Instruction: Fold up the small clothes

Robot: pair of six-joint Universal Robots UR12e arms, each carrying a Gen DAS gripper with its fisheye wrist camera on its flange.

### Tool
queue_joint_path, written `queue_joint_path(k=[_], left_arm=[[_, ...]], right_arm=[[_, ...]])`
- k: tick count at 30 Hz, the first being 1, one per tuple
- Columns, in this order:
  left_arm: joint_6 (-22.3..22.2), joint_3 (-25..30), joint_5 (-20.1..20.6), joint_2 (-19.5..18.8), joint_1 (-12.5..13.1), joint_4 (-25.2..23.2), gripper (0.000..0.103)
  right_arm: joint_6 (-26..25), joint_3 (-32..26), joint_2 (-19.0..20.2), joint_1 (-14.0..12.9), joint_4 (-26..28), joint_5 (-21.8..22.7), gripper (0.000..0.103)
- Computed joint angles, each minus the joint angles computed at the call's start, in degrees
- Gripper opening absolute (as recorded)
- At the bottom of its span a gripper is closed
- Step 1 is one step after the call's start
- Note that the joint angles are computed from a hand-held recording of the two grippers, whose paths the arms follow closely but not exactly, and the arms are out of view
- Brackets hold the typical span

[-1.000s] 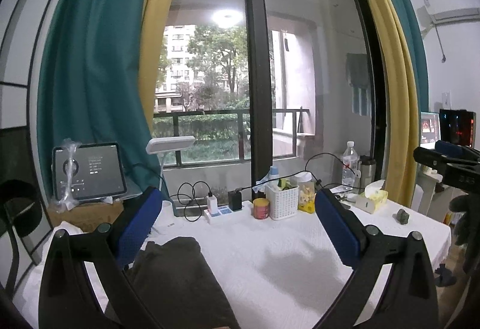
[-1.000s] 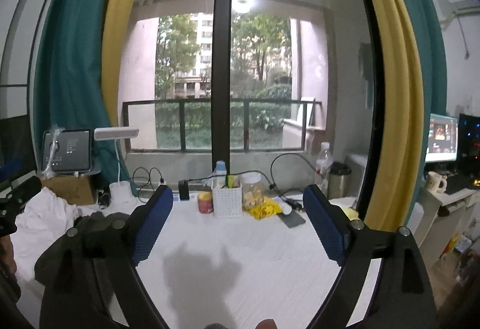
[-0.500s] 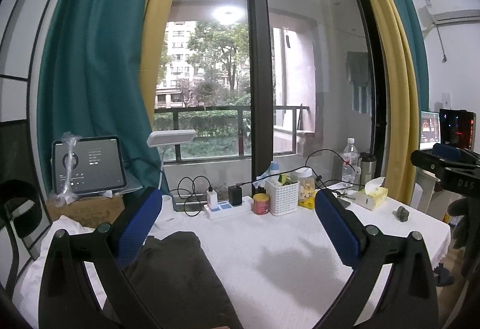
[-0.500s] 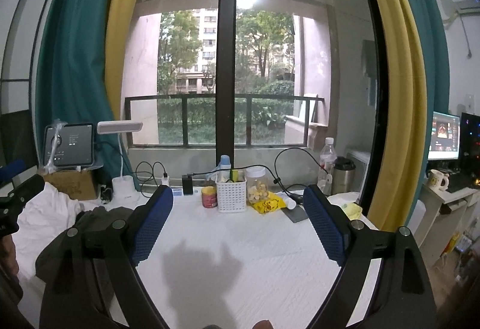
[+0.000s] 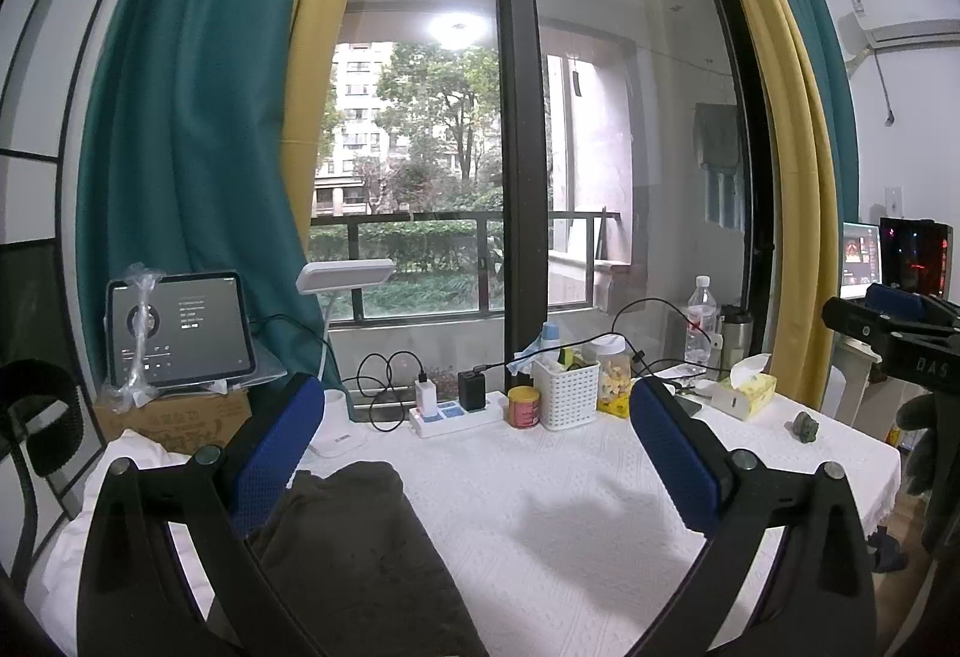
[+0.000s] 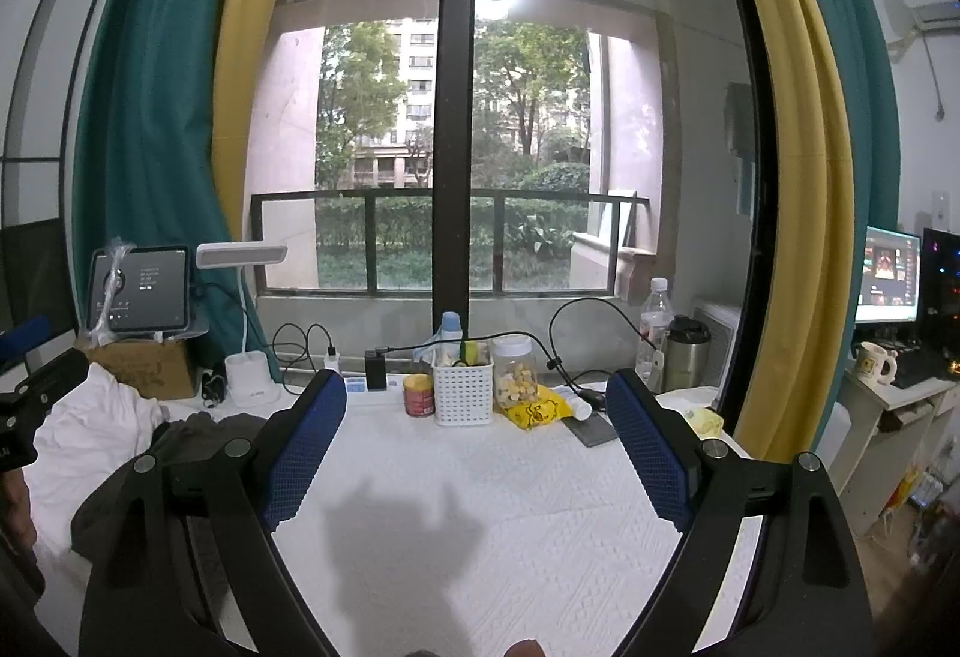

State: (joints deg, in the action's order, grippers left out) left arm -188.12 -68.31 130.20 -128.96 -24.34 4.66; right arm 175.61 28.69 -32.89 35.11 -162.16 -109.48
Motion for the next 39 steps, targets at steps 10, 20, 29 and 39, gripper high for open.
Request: queue_joint_path(k=[10, 20, 29, 39], left_arm=[[0.69, 0.02, 0.66, -0.13, -0.27, 0.4, 0.101], [0.31, 0.03, 0.84, -0.09, -0.28, 0.18, 0.101], [0.38, 0.1, 0.92, -0.14, -0.3, 0.2, 0.101], [0.24, 0.01, 1.06, -0.15, -0.18, 0.08, 0.101]], right_arm=[[0.06, -0.08, 0.01, -0.01, 0.24, -0.19, 0.091], [-0.02, 1.27, -0.56, -0.1, -0.47, -0.42, 0.091], [0.28, 1.74, -0.8, -0.33, -0.15, -0.43, 0.091], [0.4, 1.69, -0.77, -0.53, 0.56, -0.11, 0.091]])
